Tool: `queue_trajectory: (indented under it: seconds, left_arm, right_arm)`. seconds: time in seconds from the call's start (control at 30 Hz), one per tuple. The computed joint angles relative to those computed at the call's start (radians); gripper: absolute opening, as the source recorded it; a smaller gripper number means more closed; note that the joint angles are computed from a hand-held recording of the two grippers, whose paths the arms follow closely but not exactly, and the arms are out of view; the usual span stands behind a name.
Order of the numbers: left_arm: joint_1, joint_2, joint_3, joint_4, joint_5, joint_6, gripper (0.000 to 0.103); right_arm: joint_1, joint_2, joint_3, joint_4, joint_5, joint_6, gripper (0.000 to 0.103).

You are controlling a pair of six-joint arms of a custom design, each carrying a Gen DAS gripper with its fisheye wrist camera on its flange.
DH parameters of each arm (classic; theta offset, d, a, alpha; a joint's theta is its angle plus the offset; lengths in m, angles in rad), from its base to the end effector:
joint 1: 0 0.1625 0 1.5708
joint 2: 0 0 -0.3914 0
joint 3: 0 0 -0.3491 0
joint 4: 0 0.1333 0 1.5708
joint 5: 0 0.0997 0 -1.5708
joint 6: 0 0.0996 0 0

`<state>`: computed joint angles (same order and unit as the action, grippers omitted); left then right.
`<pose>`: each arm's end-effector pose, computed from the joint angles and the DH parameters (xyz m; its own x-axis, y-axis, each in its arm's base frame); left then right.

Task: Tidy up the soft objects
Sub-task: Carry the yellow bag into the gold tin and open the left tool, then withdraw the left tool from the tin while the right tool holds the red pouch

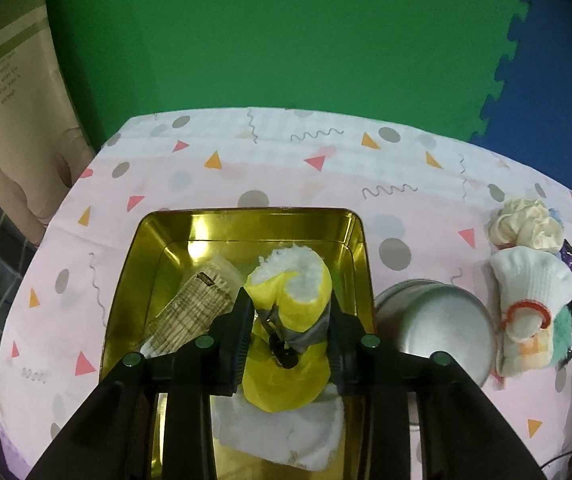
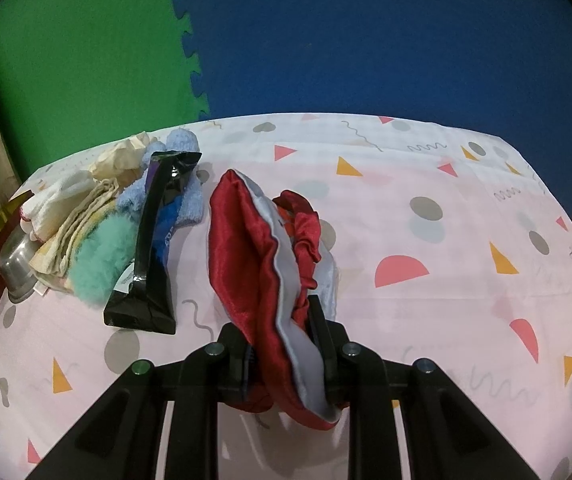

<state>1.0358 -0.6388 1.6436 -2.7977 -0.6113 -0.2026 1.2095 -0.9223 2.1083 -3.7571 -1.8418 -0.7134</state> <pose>-0.1268 -0.6354 0.0674 -0.6738 -0.0342 -0.7381 0.3693 0.8496 -0.3765 -0.0777 -0.5073 0.1830 -0.7462 0.0863 0.6601 -0.3933 0.7428 -0.5418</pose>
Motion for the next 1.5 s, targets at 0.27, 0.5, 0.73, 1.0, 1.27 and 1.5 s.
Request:
queue_trajectory:
  seconds: [0.27, 0.5, 0.73, 1.0, 1.27, 1.5]
  left_arm:
    - [0.012, 0.01, -0.013, 0.003, 0.004, 0.007, 0.041]
    - [0.012, -0.006, 0.01, -0.021, -0.01, -0.002, 0.056]
    - [-0.016, -0.048, 0.081, -0.044, 0.012, -0.028, 0.057]
    - [-0.065, -0.126, 0.251, -0.161, 0.024, -0.059, 0.065]
    - [-0.128, -0.15, 0.397, -0.263, 0.174, -0.115, 0.071]
    - [-0.133, -0.176, 0.476, -0.292, 0.195, -0.198, 0.073]
  right_arm:
    - [0.001, -0.003, -0.004, 0.013, -0.004, -0.005, 0.022]
    - [0.004, 0.0, -0.006, 0.012, -0.015, -0.013, 0.022]
    - [0.007, 0.001, -0.008, 0.013, -0.021, -0.021, 0.023]
    - [0.008, 0.0, -0.007, 0.015, -0.029, -0.03, 0.023]
    - [0.015, 0.007, -0.01, 0.002, -0.043, -0.045, 0.023]
    - [0.017, 0.007, 0.008, -0.043, -0.035, -0.062, 0.022]
